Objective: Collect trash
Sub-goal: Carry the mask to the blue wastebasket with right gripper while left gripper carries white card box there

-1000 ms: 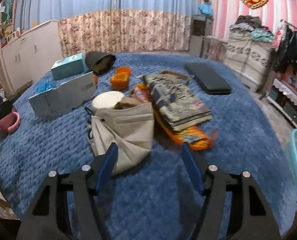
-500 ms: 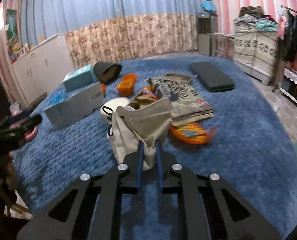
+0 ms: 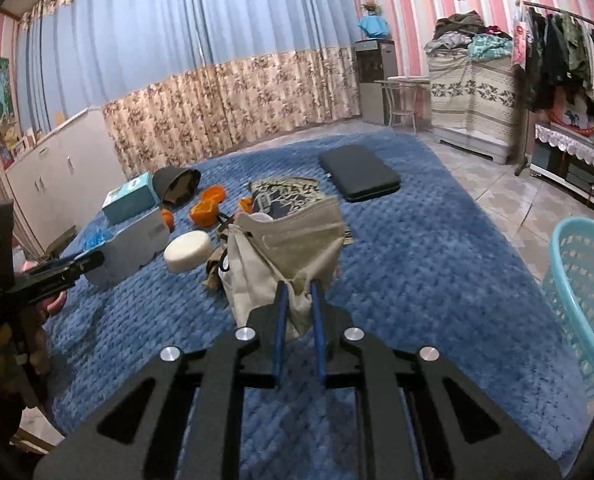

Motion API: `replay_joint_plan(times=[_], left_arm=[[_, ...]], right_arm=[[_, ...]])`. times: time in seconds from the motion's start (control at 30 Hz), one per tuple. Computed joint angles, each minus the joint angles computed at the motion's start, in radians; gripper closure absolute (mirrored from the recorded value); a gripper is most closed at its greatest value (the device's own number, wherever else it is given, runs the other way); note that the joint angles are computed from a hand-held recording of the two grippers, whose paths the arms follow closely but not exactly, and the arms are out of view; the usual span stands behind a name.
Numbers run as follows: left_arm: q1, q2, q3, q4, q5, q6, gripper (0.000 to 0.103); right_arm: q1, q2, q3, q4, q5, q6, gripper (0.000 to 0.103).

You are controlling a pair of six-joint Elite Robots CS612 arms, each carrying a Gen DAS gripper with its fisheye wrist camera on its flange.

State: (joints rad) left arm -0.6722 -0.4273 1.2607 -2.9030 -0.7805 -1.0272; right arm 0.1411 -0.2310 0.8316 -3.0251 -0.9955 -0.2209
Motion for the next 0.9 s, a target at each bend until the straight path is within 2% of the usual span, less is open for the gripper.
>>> replay_joint_plan(times=[0.17,0.27,0.4,0.47,0.73,0.9], left_arm=[[-0.013,0.009,-0.025,-0.002,-0.004,0.052,0.060],[-0.018,0.017,-0.046,-0.006,-0.017,0.089,0.069],[-0.022,0.027,-0.077,0.005,-0.036,0.130,0.088],[-0.027,0.028,-0.084,-0.015,-0.044,0.155,0.094],[-0.042,0.047,-0.157,-0.027,-0.030,0.240,0.095],[-0.048,0.090,-0.275,-0.067,-0.024,0.359,0.095]], right_arm=[[-0.006,-0.001,0.006,-0.021,0.000,0.028,0.091],[-0.011,-0.003,0.011,-0.038,-0.003,0.045,0.091],[-0.021,-0.005,0.014,-0.053,-0.005,0.084,0.091],[-0.027,-0.005,0.014,-0.061,-0.005,0.104,0.091],[-0.046,-0.010,0.017,-0.097,-0.030,0.140,0.091],[-0.064,-0.023,0.033,-0.129,-0.076,0.155,0.091]])
